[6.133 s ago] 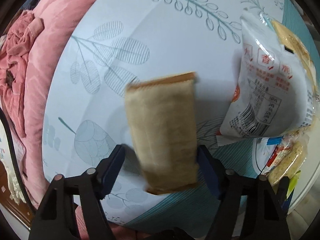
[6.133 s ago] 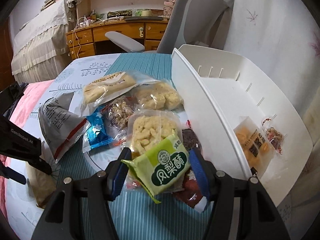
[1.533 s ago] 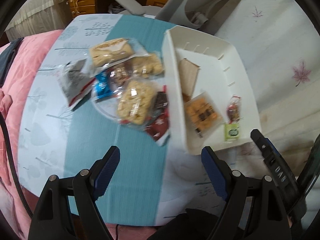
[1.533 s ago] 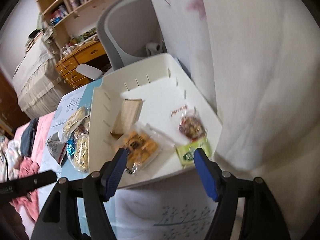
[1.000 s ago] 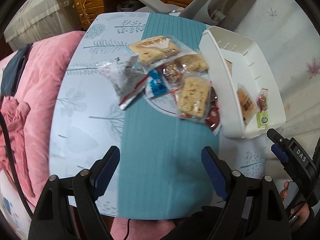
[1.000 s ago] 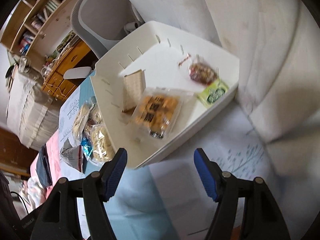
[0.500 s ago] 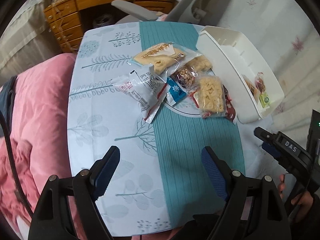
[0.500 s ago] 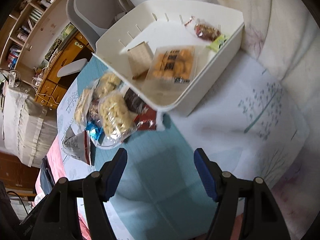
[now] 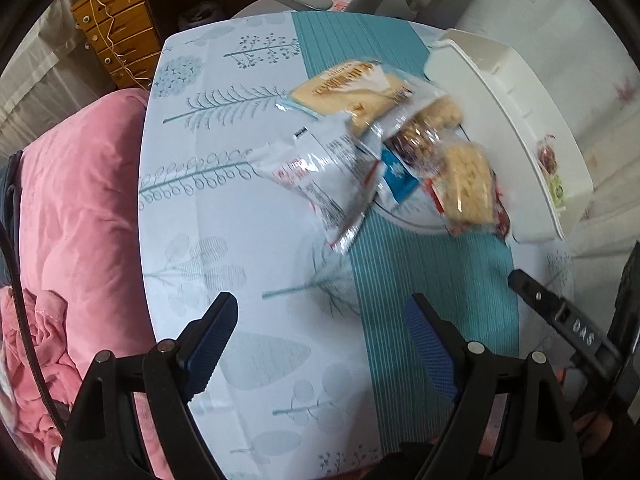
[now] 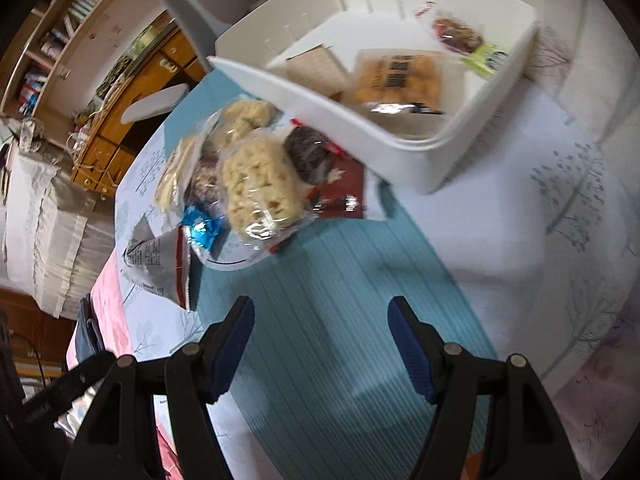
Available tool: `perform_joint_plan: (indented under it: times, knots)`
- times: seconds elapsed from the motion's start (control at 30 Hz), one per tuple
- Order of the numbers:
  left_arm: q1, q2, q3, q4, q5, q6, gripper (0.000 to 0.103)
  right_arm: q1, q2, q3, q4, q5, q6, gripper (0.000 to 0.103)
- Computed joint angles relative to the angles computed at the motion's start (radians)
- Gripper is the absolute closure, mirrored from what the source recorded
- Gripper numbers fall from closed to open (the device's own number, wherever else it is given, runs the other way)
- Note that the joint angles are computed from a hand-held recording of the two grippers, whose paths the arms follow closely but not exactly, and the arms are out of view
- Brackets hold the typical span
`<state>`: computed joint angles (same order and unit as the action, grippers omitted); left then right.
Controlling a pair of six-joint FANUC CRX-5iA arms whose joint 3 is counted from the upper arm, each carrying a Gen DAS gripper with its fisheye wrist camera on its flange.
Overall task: Organize snacks
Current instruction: 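Move the left tool to the white printed bag while the right tool approaches the clear puffed-snack bag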
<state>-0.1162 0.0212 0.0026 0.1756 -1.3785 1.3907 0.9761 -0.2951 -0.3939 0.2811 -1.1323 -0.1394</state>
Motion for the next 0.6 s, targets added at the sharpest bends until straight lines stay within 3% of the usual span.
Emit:
perform_joint_plan:
  times: [0.27, 0.6]
  knots:
    - [-0.003, 0.063, 0.02, 0.012, 0.076, 0.014, 0.018, -0.02, 0.068, 0.003, 0.089, 0.08, 0.071, 0.033]
    - [0.006, 0.095, -0.04, 0.126, 0.237, 0.007, 0.018, -0.043, 0.17, 0.026, 0.175, 0.099, 0.169, 0.033]
